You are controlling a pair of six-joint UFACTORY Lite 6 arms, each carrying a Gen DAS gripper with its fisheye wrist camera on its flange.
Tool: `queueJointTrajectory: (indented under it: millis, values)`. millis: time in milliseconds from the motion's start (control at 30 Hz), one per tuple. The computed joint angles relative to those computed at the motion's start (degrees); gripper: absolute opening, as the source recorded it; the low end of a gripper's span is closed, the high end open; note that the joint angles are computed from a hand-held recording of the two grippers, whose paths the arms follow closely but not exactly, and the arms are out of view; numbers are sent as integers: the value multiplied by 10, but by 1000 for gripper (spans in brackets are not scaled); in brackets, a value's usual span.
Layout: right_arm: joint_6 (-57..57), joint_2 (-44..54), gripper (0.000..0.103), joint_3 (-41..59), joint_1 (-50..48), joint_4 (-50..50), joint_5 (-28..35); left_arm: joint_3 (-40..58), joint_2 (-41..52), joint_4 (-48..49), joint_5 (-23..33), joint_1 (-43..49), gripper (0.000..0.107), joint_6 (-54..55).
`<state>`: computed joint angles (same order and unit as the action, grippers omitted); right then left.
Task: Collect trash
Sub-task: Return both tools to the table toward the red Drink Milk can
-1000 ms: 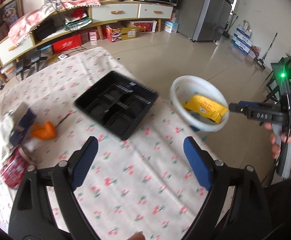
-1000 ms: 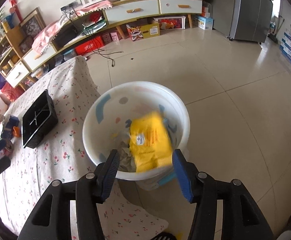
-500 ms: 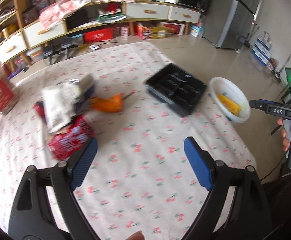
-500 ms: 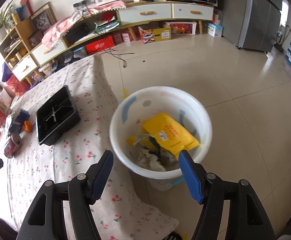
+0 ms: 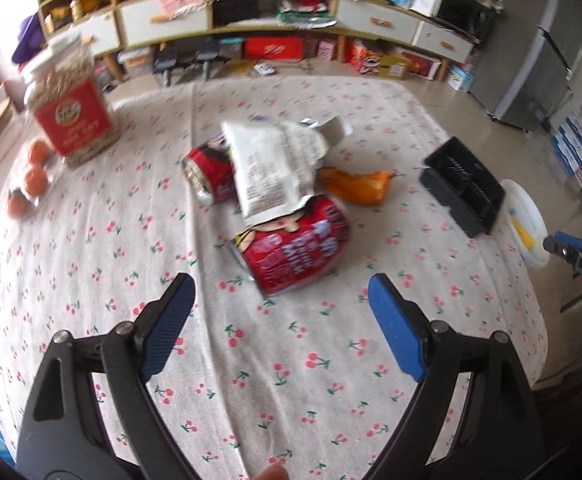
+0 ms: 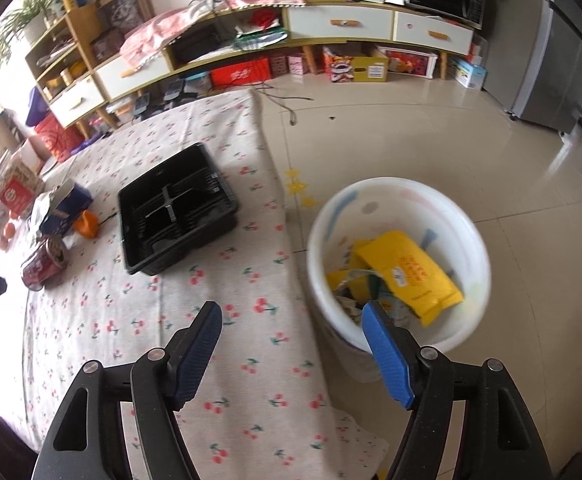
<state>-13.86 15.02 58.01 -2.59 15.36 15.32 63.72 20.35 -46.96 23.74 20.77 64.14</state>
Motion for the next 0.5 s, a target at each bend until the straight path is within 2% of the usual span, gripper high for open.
queueJointTrajectory:
  millis: [133,367,500]
  values:
    - [55,16,75,12,37,-51,0,33,40,16,7,-6,88,-49]
    - [126,48,75,39,78,-119,2,149,133,49,65,-36,88,30]
    - [145,62,75,52,88,-136,7,210,185,98,81,-63,88,5]
